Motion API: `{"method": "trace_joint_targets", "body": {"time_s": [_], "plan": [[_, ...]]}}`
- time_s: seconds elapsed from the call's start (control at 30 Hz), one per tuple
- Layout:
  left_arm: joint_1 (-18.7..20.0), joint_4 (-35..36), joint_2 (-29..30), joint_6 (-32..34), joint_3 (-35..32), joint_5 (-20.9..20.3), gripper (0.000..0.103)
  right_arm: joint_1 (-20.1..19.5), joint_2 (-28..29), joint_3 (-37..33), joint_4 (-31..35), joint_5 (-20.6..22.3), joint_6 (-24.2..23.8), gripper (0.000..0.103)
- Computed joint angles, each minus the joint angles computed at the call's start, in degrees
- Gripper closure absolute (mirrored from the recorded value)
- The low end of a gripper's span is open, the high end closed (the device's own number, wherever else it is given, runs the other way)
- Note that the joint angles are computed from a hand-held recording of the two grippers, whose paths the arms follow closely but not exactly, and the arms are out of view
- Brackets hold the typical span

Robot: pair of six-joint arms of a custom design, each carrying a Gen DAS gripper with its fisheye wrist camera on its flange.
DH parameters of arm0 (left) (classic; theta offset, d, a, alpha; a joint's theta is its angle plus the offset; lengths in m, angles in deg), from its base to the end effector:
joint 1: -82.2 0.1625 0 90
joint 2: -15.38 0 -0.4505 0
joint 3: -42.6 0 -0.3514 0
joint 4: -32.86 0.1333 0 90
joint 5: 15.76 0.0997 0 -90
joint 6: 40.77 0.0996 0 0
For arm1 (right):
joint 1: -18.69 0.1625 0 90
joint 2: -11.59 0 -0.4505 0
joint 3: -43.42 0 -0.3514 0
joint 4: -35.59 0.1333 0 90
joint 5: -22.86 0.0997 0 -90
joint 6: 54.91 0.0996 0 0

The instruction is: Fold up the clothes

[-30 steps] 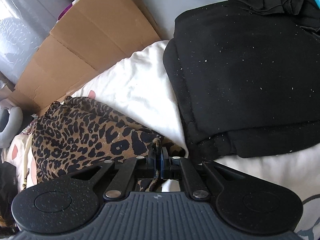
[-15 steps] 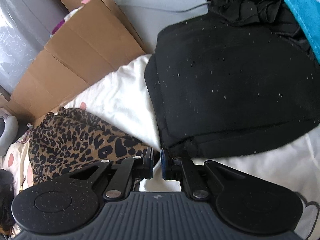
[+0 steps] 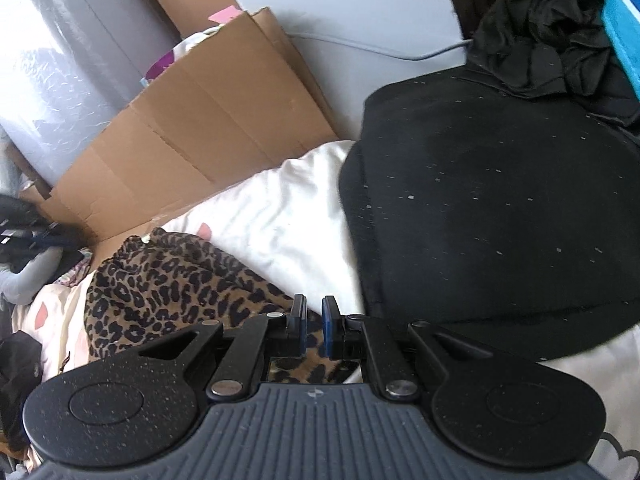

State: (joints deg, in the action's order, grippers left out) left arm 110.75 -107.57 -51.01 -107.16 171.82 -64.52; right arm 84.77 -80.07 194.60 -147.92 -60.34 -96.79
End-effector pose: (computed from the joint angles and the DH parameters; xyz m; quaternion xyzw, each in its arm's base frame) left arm -0.2758 -0.3765 0.1681 -0.0021 0.9312 -0.2700 0.2447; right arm 0.0097 -0.3359 0.2837 0.1661 -0.9402 0.2758 0.1109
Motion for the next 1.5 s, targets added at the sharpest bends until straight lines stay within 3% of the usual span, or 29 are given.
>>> {"method": "trace_joint_targets", "body": {"time_s": [0.33,0.63,0.87,1.13,1.37,1.43,1.5], "plan": [[6.6,-2.8,8.3,2.4,-5.6,2.9,0.093,4.1,3.8,-0.3,-1.1,-2.6,-2.7,0.097],[10.4,-5.5,13.0,-0.9,-6.6,0.1,0.090,7.3,8.5,-1.9,-2.4,-4.2,-5.1,0.095],[11.0,-6.3,12.8,-7.3,-3.8,-0.5,0.089,11.2,14.4,-3.4,-5.6,-5.6,-6.6,0.094],[10.0,-6.0,11.3,-9.2,-3.2,-1.4,0.070,14.7,19.1,-5.6,-7.1,-7.5,-7.8,0.093],[11.3,-4.5,12.4,-10.8,-4.2,-4.3,0.068,16.1,22.4,-8.3,-5.1,-9.0,-8.2,0.093],[11.5,-4.5,13.0,-10.6,-4.2,-4.3,0.068,16.4,23.2,-8.5,-5.2,-9.2,-9.1,0.089],[11.8,-5.2,13.2,-11.4,-3.8,-4.3,0.069,16.9,24.3,-8.5,-6.4,-9.7,-10.1,0.067]]}}
